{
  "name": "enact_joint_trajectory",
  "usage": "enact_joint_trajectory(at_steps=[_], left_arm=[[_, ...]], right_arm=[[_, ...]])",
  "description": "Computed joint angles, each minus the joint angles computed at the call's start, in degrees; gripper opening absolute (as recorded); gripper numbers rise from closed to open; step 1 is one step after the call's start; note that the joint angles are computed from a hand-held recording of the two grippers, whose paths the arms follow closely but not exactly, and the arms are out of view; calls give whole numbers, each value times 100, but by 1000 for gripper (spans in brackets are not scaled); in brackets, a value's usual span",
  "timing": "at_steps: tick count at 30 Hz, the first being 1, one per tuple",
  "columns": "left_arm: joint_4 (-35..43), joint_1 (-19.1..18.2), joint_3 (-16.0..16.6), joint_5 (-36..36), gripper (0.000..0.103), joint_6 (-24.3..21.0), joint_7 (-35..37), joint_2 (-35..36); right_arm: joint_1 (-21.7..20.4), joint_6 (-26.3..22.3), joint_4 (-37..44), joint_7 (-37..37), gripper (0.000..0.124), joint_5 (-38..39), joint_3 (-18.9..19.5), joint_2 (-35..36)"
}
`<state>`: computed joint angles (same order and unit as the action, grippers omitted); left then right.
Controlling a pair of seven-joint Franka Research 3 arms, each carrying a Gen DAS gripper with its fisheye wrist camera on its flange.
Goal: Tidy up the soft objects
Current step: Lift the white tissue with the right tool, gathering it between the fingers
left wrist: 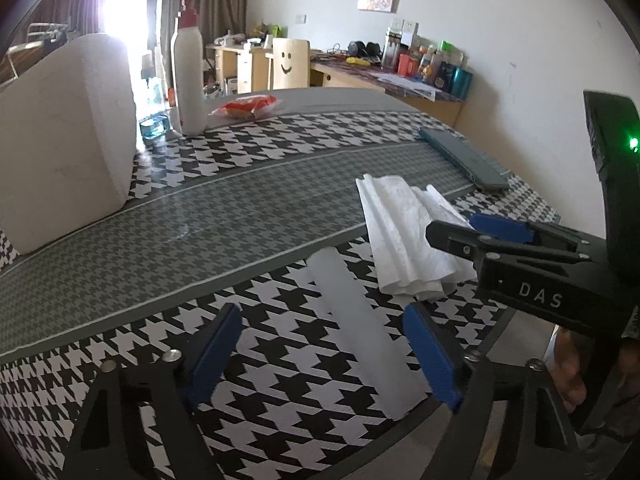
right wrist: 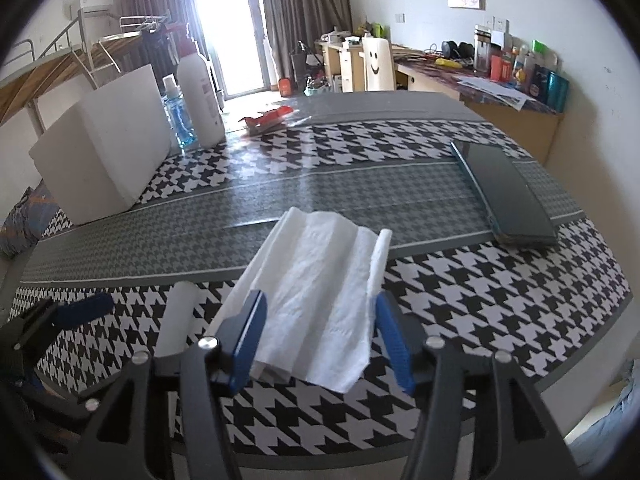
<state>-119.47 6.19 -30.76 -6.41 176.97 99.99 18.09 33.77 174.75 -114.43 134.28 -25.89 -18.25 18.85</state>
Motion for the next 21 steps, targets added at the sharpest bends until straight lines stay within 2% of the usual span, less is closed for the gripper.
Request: enact_joint_trajectory(at_steps=[2,4,6,7,10,11,14,16,19,21], left_arm=[[27,-67,41,33,73,-47,-33,13],[67,-308,274,157,65,-92,-200,12],[106,-395,344,218,60,-164,-244,24],[100,-556,508,323,58,-137,-349,6],[101,-775,732,518,47,-129,-543,-14],[147,-973,925,670,46,-130,-715,7],[132,-951,885,771,37,-143,-757,-1],[148,-1052,969,884,31,-172,-864,-5],[186,-1290,1222,1112,28,-194,-1171,-4],[228,-1233,1160,1114,26,-184,-1211,46]], right_arm=[[-28,52,-43,-21,62,38,19,-19],[-33,90,-72,-44,62,77,16,-27],[0,131,-110,-46,62,102,-28,-40],[14,177,-141,-43,62,119,-49,-53],[53,282,-212,-102,62,226,-93,-76],[78,299,-218,-126,62,264,-116,-73],[138,371,-286,-215,66,386,-178,-89],[185,419,-328,-287,67,478,-221,-102],[250,558,-423,-433,67,651,-280,-141],[340,644,-486,-534,67,773,-361,-163]])
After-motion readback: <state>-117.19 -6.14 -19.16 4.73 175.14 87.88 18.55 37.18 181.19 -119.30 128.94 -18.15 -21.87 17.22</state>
